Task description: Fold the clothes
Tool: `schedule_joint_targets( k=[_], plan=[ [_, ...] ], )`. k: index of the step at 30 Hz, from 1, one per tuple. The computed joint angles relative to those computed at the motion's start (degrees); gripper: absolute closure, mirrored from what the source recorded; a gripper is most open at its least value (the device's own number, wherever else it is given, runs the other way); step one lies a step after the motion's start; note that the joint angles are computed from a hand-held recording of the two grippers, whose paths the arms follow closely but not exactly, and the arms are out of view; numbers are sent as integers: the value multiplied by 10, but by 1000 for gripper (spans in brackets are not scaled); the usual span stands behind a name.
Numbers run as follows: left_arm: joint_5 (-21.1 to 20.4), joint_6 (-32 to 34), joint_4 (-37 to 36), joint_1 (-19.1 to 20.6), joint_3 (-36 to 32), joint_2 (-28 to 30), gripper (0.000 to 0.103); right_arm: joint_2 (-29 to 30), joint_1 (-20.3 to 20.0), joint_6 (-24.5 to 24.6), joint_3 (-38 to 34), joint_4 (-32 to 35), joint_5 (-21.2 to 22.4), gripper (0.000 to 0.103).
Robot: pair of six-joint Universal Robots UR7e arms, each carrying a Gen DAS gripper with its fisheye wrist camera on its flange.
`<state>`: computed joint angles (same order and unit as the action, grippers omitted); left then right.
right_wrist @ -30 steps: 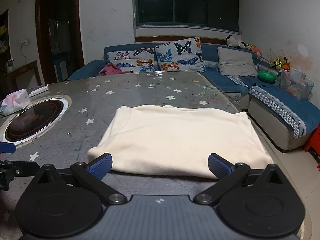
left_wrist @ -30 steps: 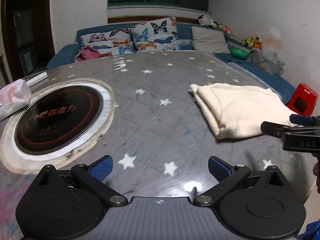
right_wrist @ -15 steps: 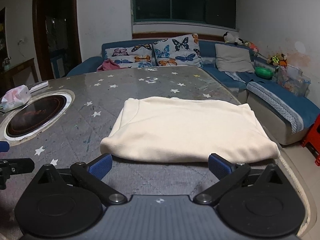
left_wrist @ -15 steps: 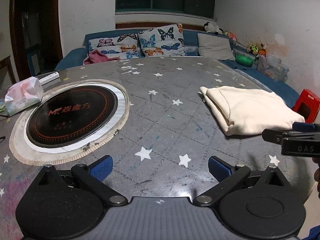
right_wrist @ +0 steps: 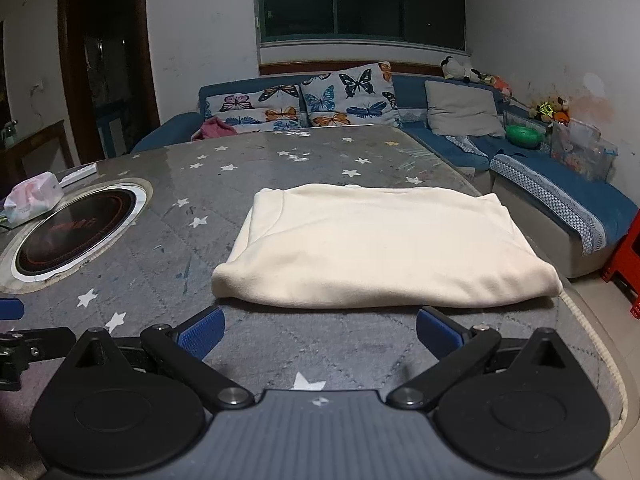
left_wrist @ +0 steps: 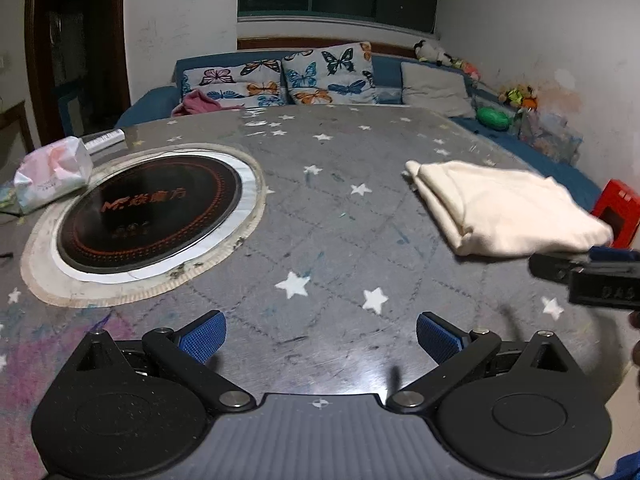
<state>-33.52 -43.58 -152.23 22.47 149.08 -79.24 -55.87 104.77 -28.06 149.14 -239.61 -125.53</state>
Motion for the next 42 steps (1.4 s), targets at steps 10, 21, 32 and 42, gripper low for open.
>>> schedule_joint_targets(
  k=[10,21,32,42],
  plan=[
    [3,-41,80,-12,-7,-11,0,1,1,13,9,-7,5,0],
    [-6,-111,175,-43,-8,-39,0,12,19,11,27,-45,4,0],
    [-19,-135,193,-84,2,-48,0,26,42,6,49,-96,-12,0],
    [-31,-143,194,-106,1,-36,0,27,54,-3,61,-125,-32,0]
  ],
)
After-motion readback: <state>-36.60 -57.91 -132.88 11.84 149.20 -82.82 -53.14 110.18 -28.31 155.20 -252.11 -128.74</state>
